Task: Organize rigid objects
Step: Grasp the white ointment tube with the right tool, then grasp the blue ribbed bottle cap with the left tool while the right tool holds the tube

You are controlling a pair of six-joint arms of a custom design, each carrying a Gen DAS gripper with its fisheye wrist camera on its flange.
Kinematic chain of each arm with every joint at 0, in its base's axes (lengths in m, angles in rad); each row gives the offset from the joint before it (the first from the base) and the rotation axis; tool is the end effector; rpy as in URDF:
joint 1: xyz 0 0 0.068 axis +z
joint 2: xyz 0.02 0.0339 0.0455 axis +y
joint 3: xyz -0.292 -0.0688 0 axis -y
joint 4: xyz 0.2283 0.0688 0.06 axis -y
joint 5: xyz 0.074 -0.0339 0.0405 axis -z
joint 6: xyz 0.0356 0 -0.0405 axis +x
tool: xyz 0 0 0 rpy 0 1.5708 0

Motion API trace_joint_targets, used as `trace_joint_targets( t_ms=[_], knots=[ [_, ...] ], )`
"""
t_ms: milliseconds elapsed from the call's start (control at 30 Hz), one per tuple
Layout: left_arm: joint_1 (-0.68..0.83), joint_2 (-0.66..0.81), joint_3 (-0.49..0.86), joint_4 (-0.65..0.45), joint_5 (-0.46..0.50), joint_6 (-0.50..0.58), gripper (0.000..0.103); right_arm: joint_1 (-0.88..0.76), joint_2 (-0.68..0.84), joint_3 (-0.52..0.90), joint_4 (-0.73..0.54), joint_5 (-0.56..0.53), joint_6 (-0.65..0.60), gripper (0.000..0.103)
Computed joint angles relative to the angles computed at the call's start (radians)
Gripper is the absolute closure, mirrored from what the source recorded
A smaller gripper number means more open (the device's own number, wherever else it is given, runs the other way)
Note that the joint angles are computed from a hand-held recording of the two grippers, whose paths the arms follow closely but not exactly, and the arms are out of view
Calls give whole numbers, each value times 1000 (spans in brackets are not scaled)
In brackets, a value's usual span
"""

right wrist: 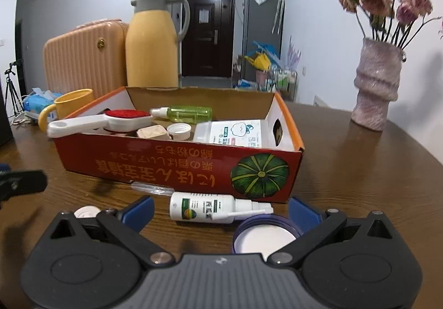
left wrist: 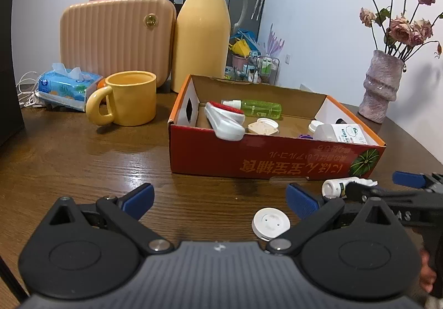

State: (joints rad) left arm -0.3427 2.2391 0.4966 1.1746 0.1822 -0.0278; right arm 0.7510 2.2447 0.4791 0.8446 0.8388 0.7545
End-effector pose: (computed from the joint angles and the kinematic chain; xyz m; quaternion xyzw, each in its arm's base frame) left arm 0.2926 -0.1112 0.0489 0.1801 0.8556 -0.1666 0.4558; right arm 0.2199 0.1690 0.0282 0.1315 0.8653 -0.0823 0.4766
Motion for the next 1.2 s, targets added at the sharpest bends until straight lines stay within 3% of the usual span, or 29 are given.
trace_joint_targets(
  t_ms=[400,500,633,833,1200],
  knots=[
    [10,-2,28,-58,26,9,0,-152,47,112,-54,-172,-72,1],
    [13,-5,31,-67,30,7,0,-166,59,128,-71,-192,-75,7],
    [16,-7,33,-74,36,5,0,-173,68,126,-50,-200,-77,6],
    [16,-7,34,-75,36,5,0,-158,81,120,-20,-166,-75,6],
    [15,-4,35,-79,31,4,0,-87,63,-4,177,-39,-42,6]
  ],
)
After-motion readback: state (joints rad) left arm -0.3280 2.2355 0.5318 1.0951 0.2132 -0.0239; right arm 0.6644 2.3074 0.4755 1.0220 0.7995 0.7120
